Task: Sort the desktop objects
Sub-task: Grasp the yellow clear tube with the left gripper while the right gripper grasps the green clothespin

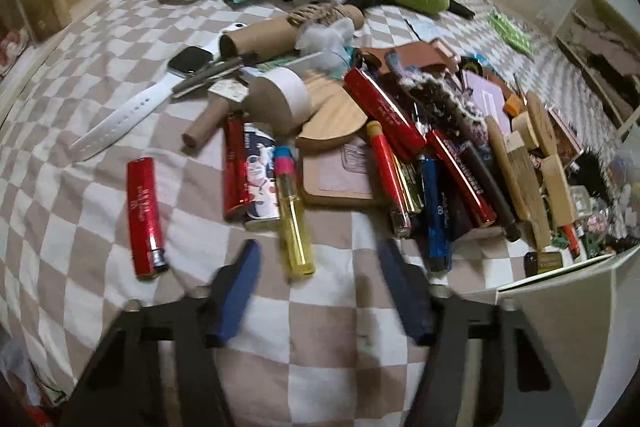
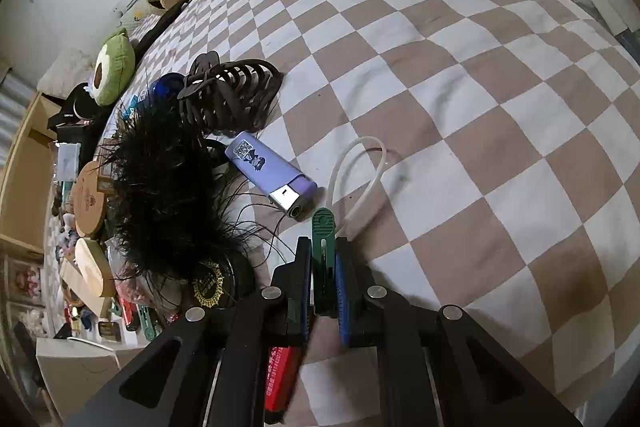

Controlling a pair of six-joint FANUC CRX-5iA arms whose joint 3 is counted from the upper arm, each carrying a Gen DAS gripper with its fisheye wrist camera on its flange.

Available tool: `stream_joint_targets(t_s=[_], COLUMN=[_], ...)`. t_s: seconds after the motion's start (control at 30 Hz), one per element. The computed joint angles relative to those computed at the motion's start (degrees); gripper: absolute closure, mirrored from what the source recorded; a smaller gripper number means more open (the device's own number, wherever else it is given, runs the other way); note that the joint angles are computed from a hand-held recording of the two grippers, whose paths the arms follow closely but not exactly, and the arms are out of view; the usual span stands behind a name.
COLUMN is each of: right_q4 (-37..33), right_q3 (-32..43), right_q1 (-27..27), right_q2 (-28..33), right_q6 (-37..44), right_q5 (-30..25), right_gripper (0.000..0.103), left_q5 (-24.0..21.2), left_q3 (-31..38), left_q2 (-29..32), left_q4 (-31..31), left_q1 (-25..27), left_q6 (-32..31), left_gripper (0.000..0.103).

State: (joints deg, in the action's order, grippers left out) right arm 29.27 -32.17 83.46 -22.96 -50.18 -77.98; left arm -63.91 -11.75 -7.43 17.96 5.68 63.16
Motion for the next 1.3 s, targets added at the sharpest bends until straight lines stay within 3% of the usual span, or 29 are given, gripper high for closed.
stream_joint_targets(t_s=[0.03, 0.13, 0.5, 0.7, 0.8, 0.83, 0.9, 1.07, 1.27, 1.3], right_q4=[0.1, 0.38, 0.76, 0.64, 0.59, 0.64, 0.74, 0.71, 0.59, 0.5], right_q3=[-0.15, -0.63, -0.9, -0.02, 0.14, 0.1, -0.23, -0.97, -0.87, -0.81], right_q1=[0.14, 0.54, 0.43, 0.99, 0.71, 0.72, 0.5, -0.09, -0.07, -0.06], right_q2=[-0.15, -0.59, -0.53, 0.4, 0.63, 0.62, 0.46, 0.02, 0.02, 0.04], right_q6=[-0.26, -0.85, -0.89, -2.15, -1.87, -1.95, -1.78, -0.97, -0.8, -0.7], right_q5=[0.03, 0.11, 0.54, -0.11, 0.01, 0.04, 0.39, 1.07, 0.88, 0.79], right_gripper=[0.091, 0.091, 0.091, 0.091, 0.091, 0.091, 0.091, 0.091, 0.091, 0.091], left_q5=[-0.51, -0.96, -8.56, -8.65, -6.22, -5.15, -4.35, -4.23, -3.98, -3.51], left_q3=[0.61, 1.3, -1.43, -2.05, -1.01, -0.59, 0.05, 1.25, -0.13, -0.2], left_q2=[0.71, 1.72, -2.36, -4.18, -4.67, -4.9, -4.9, -4.7, -5.01, -4.99], left_q4=[-0.87, -2.67, 0.57, -2.03, -6.65, -8.59, -10.73, -14.83, -9.91, -9.62], left_q1=[-0.36, -0.68, 3.42, 4.38, 3.46, 2.92, 2.7, 2.52, 2.76, 2.32], left_q6=[0.5, 2.26, -2.55, -1.97, 1.7, 3.27, 5.5, 9.44, 7.77, 7.78], left_gripper=[0.08, 0.089, 0.091, 0.092, 0.085, 0.071, 0.054, 0.053, 0.051, 0.044])
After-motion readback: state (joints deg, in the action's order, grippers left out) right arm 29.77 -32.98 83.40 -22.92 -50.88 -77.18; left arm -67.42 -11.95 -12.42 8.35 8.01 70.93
